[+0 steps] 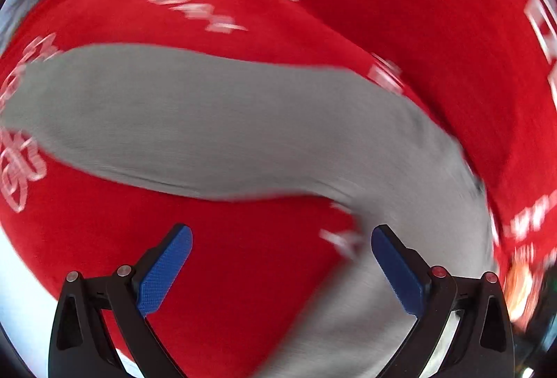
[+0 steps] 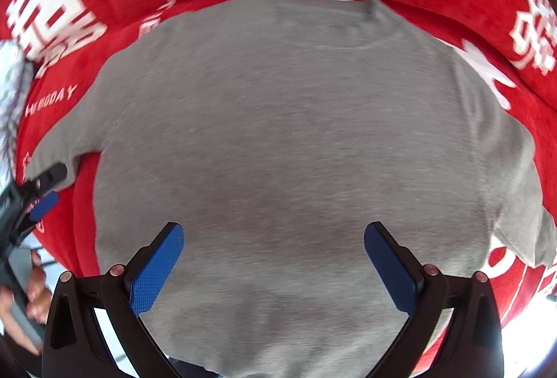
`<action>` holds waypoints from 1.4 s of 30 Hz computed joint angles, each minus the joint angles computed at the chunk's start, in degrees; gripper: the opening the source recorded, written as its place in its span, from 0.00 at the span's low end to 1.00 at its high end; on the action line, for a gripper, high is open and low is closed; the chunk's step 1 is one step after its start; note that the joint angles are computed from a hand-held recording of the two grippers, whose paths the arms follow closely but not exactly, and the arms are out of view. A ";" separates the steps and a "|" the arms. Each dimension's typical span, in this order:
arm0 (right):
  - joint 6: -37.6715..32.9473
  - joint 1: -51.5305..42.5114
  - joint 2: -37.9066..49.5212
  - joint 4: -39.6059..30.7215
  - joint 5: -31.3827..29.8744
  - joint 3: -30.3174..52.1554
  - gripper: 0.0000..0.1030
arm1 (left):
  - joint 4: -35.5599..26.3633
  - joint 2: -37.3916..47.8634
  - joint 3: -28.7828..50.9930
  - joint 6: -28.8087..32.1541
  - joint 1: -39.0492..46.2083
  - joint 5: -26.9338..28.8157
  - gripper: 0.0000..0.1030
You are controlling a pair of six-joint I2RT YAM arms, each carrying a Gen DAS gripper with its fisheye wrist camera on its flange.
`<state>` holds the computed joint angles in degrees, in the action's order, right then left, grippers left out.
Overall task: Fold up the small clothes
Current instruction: 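Lower the left tool onto the grey sweater sleeve cuff and close it, then carry the held sleeve with the left tool across the sweater body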
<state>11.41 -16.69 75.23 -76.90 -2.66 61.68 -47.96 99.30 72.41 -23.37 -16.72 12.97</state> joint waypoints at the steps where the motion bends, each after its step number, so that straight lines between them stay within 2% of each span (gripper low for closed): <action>1: 0.58 1.23 0.44 0.21 -0.22 0.11 1.00 | 1.22 -0.15 -1.11 -0.29 2.38 0.21 1.00; 6: 5.08 9.17 3.10 2.41 -0.99 0.56 1.00 | 7.94 1.23 -6.12 -0.81 14.93 3.61 1.00; 9: 7.15 12.68 4.50 3.26 -1.57 1.29 1.00 | 12.86 0.65 -8.06 -2.40 17.03 6.12 1.00; 14: 8.76 16.76 7.03 3.72 -1.53 3.88 1.00 | 15.35 2.82 -5.20 -3.31 18.48 7.61 1.00; 17: 8.69 17.87 7.99 4.02 -1.40 4.92 1.00 | 16.86 3.82 -3.75 -4.05 18.33 5.82 0.98; 18: 8.76 18.15 8.35 4.15 -1.43 5.16 1.00 | 16.74 3.34 -3.79 -4.29 18.20 4.27 0.85; 19: 8.83 18.36 8.59 4.28 -1.42 5.30 1.00 | 16.30 3.08 -3.64 -4.12 18.18 2.77 0.75; 20: 8.66 18.54 8.52 4.65 -1.46 5.21 1.00 | 15.04 3.29 -2.96 -3.24 18.13 0.75 0.52; 21: 8.72 18.67 8.53 4.80 -1.40 5.16 1.00 | 14.08 3.32 -2.58 -1.79 18.73 0.07 0.23; 22: 9.01 18.81 8.62 4.90 -1.33 5.14 1.00 | 13.26 3.85 -2.11 -0.78 19.12 0.14 0.12; 23: 9.02 18.64 8.38 4.83 -1.41 4.97 1.00 | 12.87 4.83 -1.54 0.00 19.56 0.63 0.06; 32: 10.47 16.30 4.93 4.93 -1.15 3.13 1.00 | 10.51 -1.39 -0.83 9.60 19.46 7.43 0.05; 34: 10.89 15.10 3.73 4.38 -0.93 2.98 1.00 | 9.15 -2.23 0.40 9.99 18.64 9.02 0.05; 37: 10.72 13.50 1.93 3.38 -0.78 2.76 1.00 | 7.67 -1.75 2.30 8.77 17.42 7.72 0.05; 38: 10.02 13.06 -0.19 5.32 0.34 1.12 1.00 | 6.81 -1.39 2.92 8.14 17.82 7.91 0.05; 40: 9.17 11.34 -1.34 4.60 0.28 0.56 1.00 | 6.24 -1.08 3.98 7.22 18.43 8.67 0.05; 42: 7.57 8.66 -2.28 4.21 -0.50 -0.23 1.00 | 5.55 -2.49 4.94 8.77 17.35 7.04 0.05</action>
<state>18.99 -8.03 72.95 -72.69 -3.16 61.45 -42.42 96.81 77.35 -14.60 0.62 20.01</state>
